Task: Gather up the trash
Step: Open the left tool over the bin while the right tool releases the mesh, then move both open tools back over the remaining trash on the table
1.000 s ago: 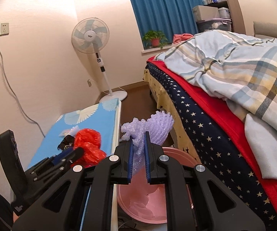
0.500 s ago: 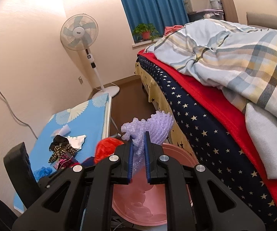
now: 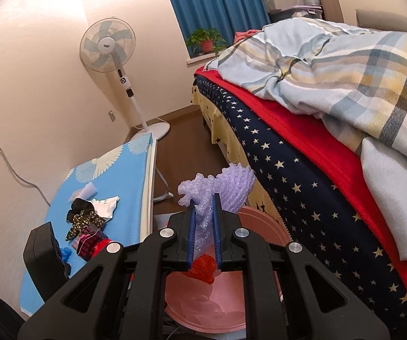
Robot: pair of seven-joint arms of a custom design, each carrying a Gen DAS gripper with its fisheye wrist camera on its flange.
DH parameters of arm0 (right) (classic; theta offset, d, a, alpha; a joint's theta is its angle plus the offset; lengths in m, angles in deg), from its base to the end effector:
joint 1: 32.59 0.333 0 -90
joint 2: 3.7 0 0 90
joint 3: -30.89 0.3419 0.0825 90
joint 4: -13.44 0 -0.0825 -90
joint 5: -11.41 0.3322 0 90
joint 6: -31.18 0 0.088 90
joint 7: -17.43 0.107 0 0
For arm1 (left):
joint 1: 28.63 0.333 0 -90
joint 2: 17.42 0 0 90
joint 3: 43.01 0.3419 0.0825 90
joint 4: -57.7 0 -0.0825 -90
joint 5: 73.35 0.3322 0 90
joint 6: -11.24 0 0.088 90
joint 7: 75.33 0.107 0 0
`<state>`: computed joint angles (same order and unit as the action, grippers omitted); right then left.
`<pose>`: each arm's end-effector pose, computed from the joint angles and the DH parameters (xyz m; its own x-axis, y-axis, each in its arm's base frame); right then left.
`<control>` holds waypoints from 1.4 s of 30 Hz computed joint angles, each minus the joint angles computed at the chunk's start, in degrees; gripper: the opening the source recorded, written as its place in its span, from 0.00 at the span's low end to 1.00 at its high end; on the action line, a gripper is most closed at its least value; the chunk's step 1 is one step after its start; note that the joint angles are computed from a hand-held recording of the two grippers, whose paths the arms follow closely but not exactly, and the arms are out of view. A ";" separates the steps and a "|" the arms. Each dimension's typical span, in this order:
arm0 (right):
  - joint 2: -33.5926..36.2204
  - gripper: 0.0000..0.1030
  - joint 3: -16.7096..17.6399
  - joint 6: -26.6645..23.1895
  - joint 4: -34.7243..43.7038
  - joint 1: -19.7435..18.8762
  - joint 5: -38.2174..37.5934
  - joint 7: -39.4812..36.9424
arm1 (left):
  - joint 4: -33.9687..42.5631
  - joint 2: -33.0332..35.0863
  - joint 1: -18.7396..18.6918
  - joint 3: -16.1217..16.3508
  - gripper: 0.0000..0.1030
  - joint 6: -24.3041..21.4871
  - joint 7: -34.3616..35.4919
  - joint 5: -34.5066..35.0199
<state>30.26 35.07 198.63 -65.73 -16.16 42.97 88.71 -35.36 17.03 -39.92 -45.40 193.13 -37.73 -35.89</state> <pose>0.7017 0.2112 0.5158 0.3030 -0.9118 -0.2771 -0.6127 0.0364 -0.7895 0.6709 -0.2130 0.4273 -0.0880 -0.9660 0.2429 -0.6200 -0.1378 -0.7724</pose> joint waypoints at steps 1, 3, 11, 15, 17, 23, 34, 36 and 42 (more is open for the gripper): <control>-0.01 0.15 -0.19 0.22 -0.11 0.09 0.02 0.28 | 0.15 0.04 -0.44 0.46 0.40 -0.36 -0.15 0.08; -0.12 0.19 -0.64 0.89 -0.48 0.27 0.02 0.98 | 0.03 -0.22 -1.07 1.17 0.55 -1.18 -0.66 0.23; -1.31 0.46 0.74 3.99 -2.98 -0.70 1.35 -0.14 | -2.80 -2.73 -4.23 6.67 0.56 0.11 -6.51 2.20; -2.04 0.46 2.29 5.87 -4.26 -1.39 2.86 -2.39 | -4.61 -4.50 -8.72 13.59 0.56 1.36 -12.83 5.76; -2.63 0.46 3.53 6.81 -5.27 -2.12 4.12 -4.05 | -5.52 -5.36 -11.09 17.13 0.56 1.94 -16.51 8.08; -3.78 0.46 6.05 8.42 -6.92 -3.41 7.13 -8.97 | -6.52 -7.02 -15.06 22.87 0.56 1.59 -24.51 15.13; -4.58 0.46 8.30 8.43 -7.52 -4.44 12.18 -14.67 | -8.38 -11.50 -18.81 27.76 0.56 -1.75 -38.05 31.44; -4.61 0.46 8.25 8.21 -7.48 -4.34 12.76 -15.21 | -8.73 -12.34 -18.83 27.98 0.56 -2.21 -41.05 34.60; -4.70 0.46 7.99 8.16 -7.60 -3.55 13.06 -16.87 | -9.99 -14.90 -17.95 27.18 0.56 -4.46 -48.39 42.91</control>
<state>25.57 43.06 206.79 -73.33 -19.72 56.04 71.84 -45.35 2.13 -57.87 -18.22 188.67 -86.12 7.02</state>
